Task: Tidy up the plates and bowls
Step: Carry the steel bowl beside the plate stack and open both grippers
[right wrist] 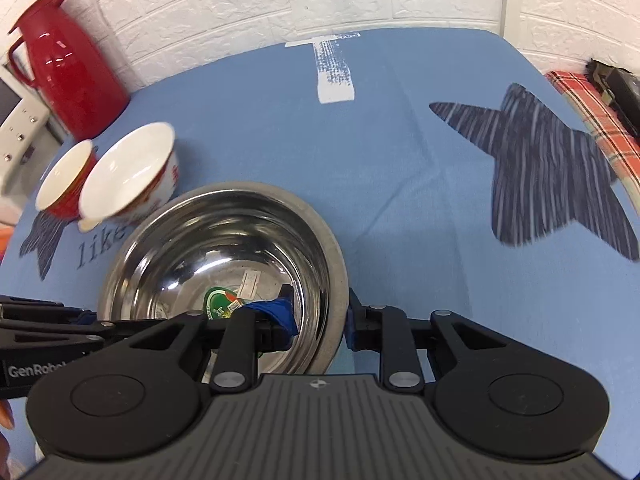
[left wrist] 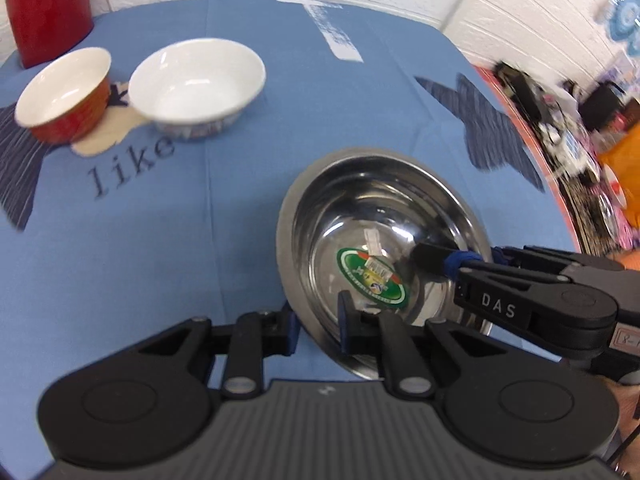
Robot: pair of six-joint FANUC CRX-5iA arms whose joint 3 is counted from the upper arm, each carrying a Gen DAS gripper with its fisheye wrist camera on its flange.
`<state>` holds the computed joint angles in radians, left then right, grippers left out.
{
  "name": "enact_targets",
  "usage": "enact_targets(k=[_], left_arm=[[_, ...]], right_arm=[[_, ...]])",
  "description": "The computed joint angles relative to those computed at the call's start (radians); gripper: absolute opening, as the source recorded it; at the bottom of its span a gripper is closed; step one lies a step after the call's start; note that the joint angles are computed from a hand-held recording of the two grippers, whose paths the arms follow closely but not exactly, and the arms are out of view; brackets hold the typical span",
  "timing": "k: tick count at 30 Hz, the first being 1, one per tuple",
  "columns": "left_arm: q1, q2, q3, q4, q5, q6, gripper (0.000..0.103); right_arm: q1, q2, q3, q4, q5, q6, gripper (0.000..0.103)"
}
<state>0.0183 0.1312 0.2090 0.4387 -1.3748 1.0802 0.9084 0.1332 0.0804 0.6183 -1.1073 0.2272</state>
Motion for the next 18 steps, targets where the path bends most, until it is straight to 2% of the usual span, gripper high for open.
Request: enact_targets(k=[8, 13, 18], left_arm=[[0.133, -0.311, -0.341, 0.049, -0.104, -0.167, 0.013], [0.227, -0.440, -0.463, 0.071, -0.165, -0.264, 0.013], [0.284, -0.508, -0.505, 0.058, -0.196, -0.299, 0.013]], right_arm=[[0.269, -0.140, -0.192, 0.113, -0.106, -0.257, 0.008], [0.426, -0.164, -0.235, 0.130, -0.211, -0.360, 0.010], [0.492, -0.174, -0.270, 0.133, -0.212, -0.443, 0.010]])
